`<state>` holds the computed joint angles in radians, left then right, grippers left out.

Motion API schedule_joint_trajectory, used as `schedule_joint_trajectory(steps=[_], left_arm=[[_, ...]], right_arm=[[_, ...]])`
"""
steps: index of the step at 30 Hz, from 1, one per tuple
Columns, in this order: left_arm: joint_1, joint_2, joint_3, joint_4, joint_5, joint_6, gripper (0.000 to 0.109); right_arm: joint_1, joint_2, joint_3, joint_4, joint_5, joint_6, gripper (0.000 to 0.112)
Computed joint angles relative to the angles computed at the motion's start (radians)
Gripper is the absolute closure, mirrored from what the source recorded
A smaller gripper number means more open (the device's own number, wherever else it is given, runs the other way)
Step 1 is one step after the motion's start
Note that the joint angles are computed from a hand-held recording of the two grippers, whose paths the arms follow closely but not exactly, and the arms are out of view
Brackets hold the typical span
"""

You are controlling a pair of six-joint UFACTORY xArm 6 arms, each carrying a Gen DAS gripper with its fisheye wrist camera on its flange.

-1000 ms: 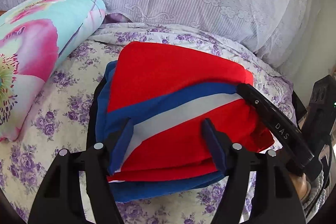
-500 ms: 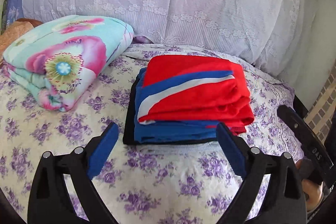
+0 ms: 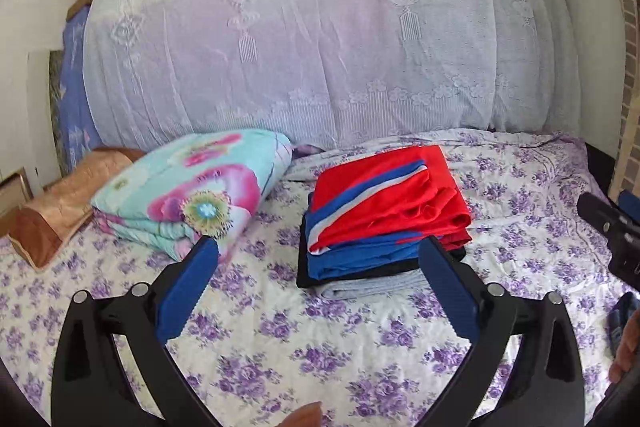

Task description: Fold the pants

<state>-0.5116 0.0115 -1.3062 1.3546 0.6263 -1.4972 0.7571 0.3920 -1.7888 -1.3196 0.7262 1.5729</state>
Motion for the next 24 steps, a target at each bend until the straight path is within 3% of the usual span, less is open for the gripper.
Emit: schedule_joint_trajectory(steps=[4, 6, 9, 14, 24], left_arm=[[0.006, 0.011, 0.002, 0.061, -0.007, -0.087, 0.011], [0.023, 0.033, -0.002, 0.056, -0.048, -0.085, 0.011], [0.030, 0.085, -0.045, -0.048, -0.042, 0.026, 0.011], [0.046, 0.094, -0.040, -0.103, -0.058, 0.054, 0.011], [0.038, 0.091, -0.028, -0.064, -0.075, 0.019, 0.011]], right_arm=[[-0.014, 0.011, 0.027, -0.090, -0.073, 0.178, 0.013], [-0.032, 0.054, -0.015, -0.050, -0.129, 0.096, 0.013], [-0.025, 0.090, -0.053, -0.062, -0.100, 0.093, 0.013], [-0.028, 0.137, -0.100, -0.009, -0.110, 0.029, 0.013], [-0.019, 0.168, -0.131, 0.027, -0.103, -0.018, 0.013]])
